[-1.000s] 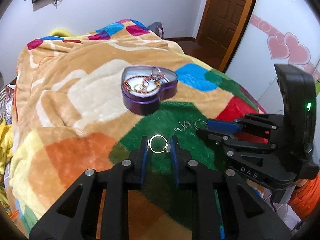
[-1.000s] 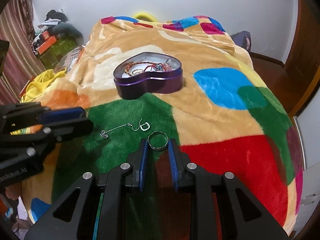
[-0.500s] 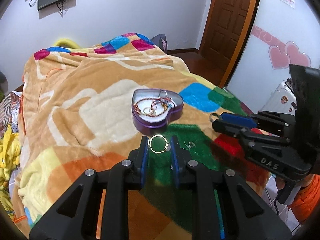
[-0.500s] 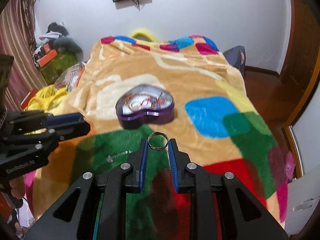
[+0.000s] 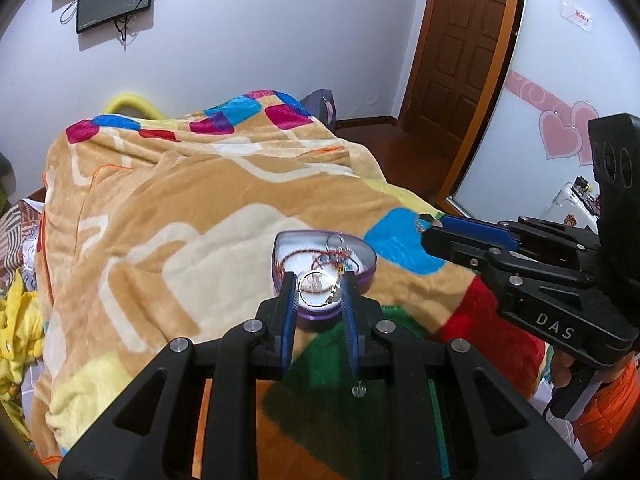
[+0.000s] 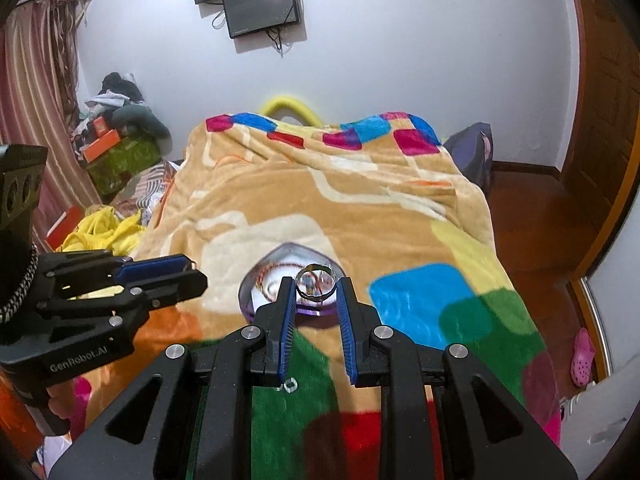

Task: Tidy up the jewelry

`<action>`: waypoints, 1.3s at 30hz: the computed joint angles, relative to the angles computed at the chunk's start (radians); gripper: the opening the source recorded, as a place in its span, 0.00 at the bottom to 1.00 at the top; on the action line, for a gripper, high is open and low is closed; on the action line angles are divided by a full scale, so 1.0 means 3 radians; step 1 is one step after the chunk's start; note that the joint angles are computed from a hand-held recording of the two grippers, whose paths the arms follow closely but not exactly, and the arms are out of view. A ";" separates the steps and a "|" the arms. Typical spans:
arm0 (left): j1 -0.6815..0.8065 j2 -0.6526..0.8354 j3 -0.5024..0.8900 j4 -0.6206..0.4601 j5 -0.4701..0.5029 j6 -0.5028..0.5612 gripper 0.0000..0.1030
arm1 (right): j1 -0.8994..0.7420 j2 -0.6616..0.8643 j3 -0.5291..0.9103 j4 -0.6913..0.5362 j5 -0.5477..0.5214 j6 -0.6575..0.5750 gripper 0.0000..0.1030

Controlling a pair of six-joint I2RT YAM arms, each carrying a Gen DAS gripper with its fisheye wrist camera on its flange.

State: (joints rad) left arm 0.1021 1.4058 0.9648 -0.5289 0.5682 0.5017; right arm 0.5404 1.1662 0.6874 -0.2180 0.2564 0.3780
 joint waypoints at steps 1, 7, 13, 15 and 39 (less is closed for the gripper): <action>-0.0010 0.0028 0.0014 0.0019 -0.0002 -0.0013 0.20 | -0.0021 0.0048 0.0022 0.0038 -0.0023 -0.0021 0.18; -0.0051 0.0301 0.0189 0.0074 0.0024 -0.0105 0.20 | -0.0127 0.0341 0.0095 0.0210 -0.0180 -0.0101 0.18; -0.0129 0.0585 0.0355 0.0101 -0.0010 -0.0118 0.20 | -0.0253 0.0714 0.0188 0.0303 -0.0454 -0.0183 0.18; -0.0149 0.0678 0.0414 0.0089 -0.0019 -0.0127 0.20 | -0.0278 0.0800 0.0222 0.0302 -0.0515 -0.0215 0.18; -0.0238 0.0834 0.0595 0.0027 -0.0101 -0.0139 0.20 | -0.0309 0.1035 0.0459 0.0027 -0.0548 -0.0325 0.24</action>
